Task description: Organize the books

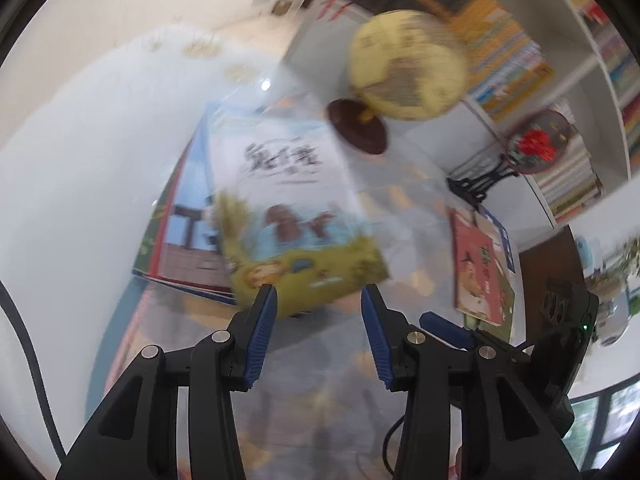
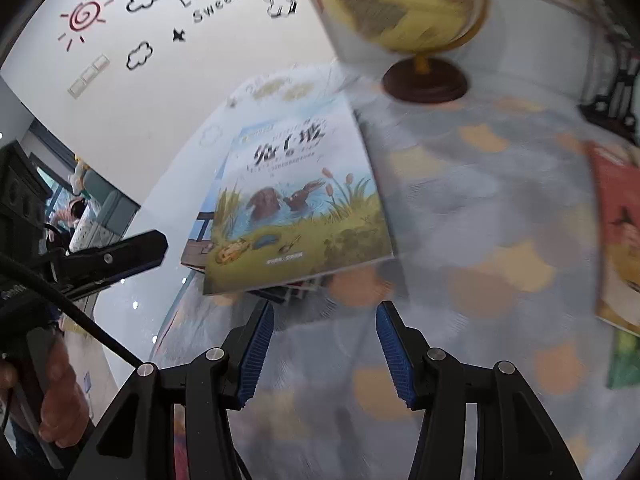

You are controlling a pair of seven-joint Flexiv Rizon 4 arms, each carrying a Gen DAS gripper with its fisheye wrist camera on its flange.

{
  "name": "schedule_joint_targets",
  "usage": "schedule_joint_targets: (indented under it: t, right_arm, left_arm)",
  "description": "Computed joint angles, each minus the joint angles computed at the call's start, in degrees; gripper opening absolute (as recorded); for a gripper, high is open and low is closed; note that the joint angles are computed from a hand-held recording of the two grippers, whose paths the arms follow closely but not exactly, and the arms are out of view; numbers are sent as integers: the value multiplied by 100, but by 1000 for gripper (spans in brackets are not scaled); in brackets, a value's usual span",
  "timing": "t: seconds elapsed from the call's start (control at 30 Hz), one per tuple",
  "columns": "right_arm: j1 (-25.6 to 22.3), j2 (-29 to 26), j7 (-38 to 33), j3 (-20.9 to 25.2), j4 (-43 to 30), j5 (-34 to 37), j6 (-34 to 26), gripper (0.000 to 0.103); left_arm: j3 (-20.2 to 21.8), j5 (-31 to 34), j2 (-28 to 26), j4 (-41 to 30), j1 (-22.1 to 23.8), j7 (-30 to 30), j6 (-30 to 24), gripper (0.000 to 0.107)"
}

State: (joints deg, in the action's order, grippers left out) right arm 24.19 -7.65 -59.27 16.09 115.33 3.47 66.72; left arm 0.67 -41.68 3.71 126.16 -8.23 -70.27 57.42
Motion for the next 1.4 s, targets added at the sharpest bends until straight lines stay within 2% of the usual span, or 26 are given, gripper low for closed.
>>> schedule_joint_targets:
  t: [0.07, 0.23, 0.33, 0.4, 0.47, 0.5, 0.57, 0.63, 0.67, 0.73, 0.8, 0.97, 1.07, 1.2, 1.4]
  right_arm:
    - [-46, 368, 58, -23, 261, -145, 24, 52]
    - [-247, 1466, 206, -76, 994, -633, 117, 54]
    - [-307, 2322, -20, -214, 1495, -429, 6, 56]
    - [-116, 3021, -114, -550, 1918, -414, -181, 67]
    - [-341, 3738, -287, -550, 2220, -394, -639, 74]
    - [-603, 4138, -550, -460, 2312, -207, -1022, 74]
    - [-716, 4896, -861, -678, 2503, -125, -1853, 74]
    - [-1217, 5686, -1386, -754, 2599, 269, -2580, 74]
    - [-1387, 6069, -1606, -883, 2652, 395, -2848, 74]
    - [-1432, 6831, -1718, -1332, 2771, 152, -3424, 74]
    - [-1773, 7223, -2051, -1622, 2698, 134, -3880, 74]
    - [-2340, 7420, -2531, -2262, 2475, 368, -4278, 75]
    - [-2638, 7324, -2736, -2535, 2473, 471, -4380, 82]
    - [-2883, 6738, -3101, -2970, 2444, 544, -4646, 82]
    - [-3073, 5465, -3676, -3490, 2034, 574, -4581, 82]
  left_arm:
    - [-156, 787, 246, -85, -61, -627, 58, 41]
    - [-481, 1905, 718, -240, -404, -1700, 68, 42]
    - [-873, 2706, 950, -419, -659, -2527, -77, 43]
    - [-1280, 3342, 1021, -640, -793, -3333, -166, 44]
    - [-1753, 3947, 1000, -936, -895, -4230, -326, 45]
    - [-1902, 4159, 1004, -1044, -957, -4548, -424, 46]
    - [-2409, 4787, 823, -1474, -981, -5423, -762, 50]
    - [-2964, 5535, 552, -1963, -999, -6386, -1108, 73]
    - [-3254, 6001, 409, -2240, -1006, -6900, -1342, 76]
    - [-3617, 6568, 104, -2731, -1135, -7454, -1842, 76]
    - [-3869, 6964, -252, -3250, -1342, -7745, -2418, 76]
    - [-4142, 8045, -1190, -4540, -2095, -8110, -3844, 76]
    - [-4090, 8608, -1803, -5252, -2626, -8152, -4477, 76]
    - [-3905, 8806, -2699, -5996, -3038, -7941, -4377, 76]
    - [-3434, 9060, -3701, -7411, -3763, -7574, -4742, 76]
